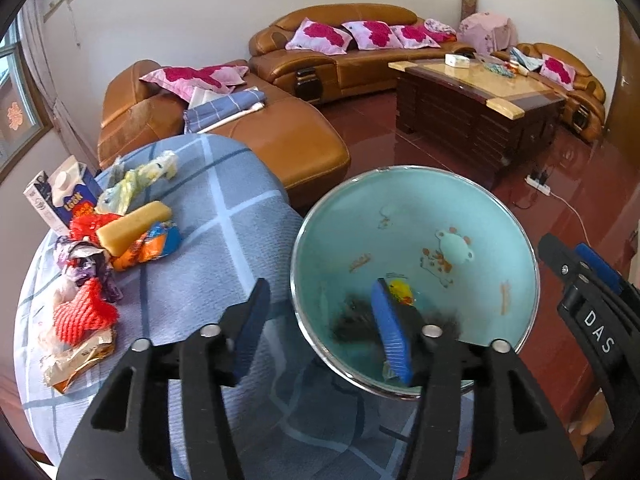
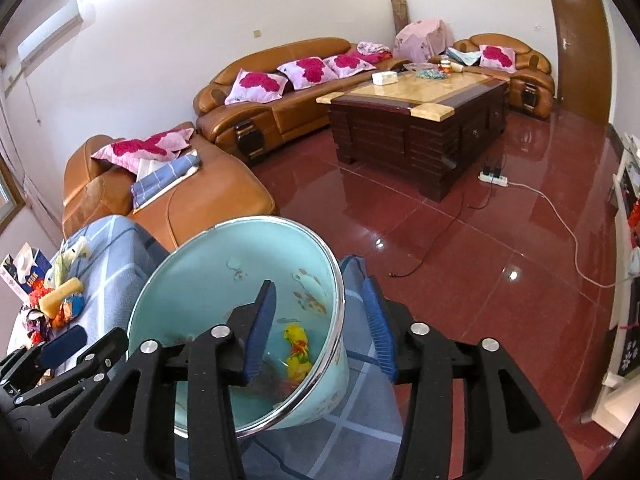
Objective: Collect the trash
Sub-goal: 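Carry the net and receipt over the teal bucket and open both tools, then move both tools back over the table toward the remaining trash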
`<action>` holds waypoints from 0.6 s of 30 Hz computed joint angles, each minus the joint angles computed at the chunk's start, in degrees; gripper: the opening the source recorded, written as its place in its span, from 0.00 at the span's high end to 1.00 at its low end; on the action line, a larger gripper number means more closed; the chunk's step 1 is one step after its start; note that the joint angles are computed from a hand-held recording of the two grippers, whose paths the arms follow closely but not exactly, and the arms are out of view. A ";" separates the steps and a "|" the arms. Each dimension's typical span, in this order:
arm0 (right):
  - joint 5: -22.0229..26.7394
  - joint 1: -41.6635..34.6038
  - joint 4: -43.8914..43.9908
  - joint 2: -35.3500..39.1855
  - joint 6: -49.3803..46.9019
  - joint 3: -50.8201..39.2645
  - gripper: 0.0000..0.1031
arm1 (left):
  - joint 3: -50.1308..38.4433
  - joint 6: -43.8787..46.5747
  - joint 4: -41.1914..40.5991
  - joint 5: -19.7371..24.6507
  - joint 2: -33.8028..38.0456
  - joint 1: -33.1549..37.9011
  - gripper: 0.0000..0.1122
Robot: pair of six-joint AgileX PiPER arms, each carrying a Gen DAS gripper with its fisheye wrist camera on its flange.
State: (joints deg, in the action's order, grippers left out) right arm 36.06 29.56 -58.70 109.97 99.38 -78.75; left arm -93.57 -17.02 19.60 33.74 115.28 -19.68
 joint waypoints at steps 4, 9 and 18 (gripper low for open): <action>0.25 0.91 -2.03 -0.52 1.47 0.36 0.47 | 2.46 -3.70 3.23 -0.90 -2.28 0.26 0.41; 6.58 4.21 -7.56 0.31 5.44 -0.50 0.28 | 4.96 -6.68 5.85 -1.40 -4.55 1.39 0.36; 4.52 5.21 -8.83 -0.17 2.89 -1.05 0.18 | 11.95 -8.02 6.89 -4.22 -8.86 4.65 0.34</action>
